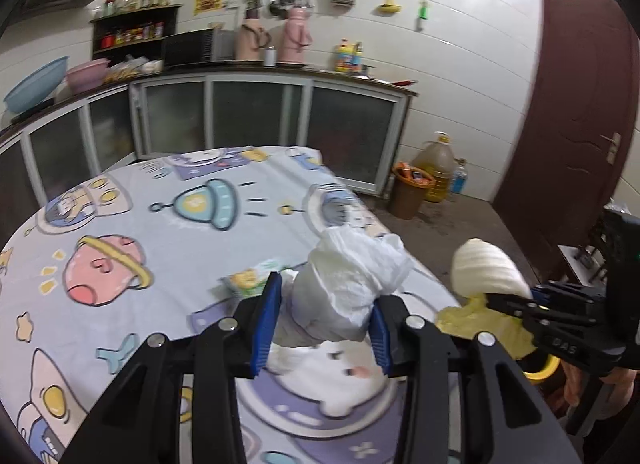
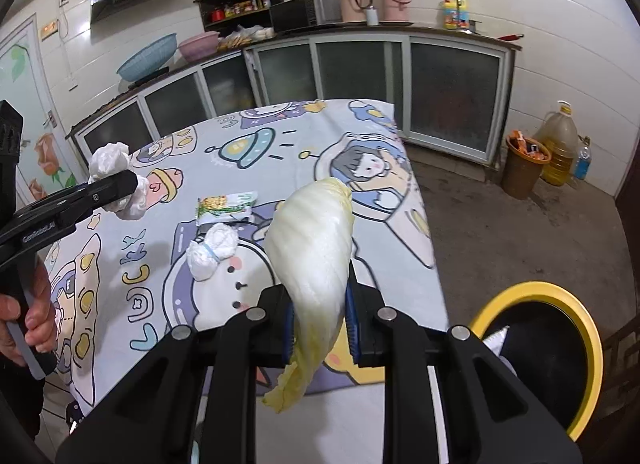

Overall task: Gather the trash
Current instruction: 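Carry the tissue bundle and cabbage leaf over the bin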

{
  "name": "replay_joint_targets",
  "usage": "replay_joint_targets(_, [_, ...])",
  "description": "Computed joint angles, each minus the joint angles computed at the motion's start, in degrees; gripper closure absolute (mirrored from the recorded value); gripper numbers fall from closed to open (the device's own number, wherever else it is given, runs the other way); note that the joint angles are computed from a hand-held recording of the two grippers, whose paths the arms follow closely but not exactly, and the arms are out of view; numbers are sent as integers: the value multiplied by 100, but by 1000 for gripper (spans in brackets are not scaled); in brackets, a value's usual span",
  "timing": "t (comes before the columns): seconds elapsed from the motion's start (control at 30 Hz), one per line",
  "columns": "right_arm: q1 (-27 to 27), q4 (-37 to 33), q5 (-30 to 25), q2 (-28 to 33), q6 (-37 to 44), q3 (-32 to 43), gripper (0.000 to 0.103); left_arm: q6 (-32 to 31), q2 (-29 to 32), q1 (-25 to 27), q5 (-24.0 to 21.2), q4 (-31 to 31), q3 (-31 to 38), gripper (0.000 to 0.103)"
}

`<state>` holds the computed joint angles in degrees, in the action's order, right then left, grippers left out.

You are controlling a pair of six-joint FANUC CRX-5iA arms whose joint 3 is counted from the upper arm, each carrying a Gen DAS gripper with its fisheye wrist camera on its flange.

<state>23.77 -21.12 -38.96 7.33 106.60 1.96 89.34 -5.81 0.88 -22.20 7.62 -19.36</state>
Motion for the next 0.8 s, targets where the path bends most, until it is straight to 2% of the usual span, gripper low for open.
replay_joint_targets(0.13, [-173,-40,29,-162,37,-153,83,-80,135,-339,18,83,156,65])
replay_joint_targets(0.47, [-637,-103,110,-380,76,-410,83,165,460,-1003,-83,-302,627,65])
replay_joint_targets(0.8, [-1159,13,260,-388,-153,-527,83,-217,844,-1485,12,-112,1021,65])
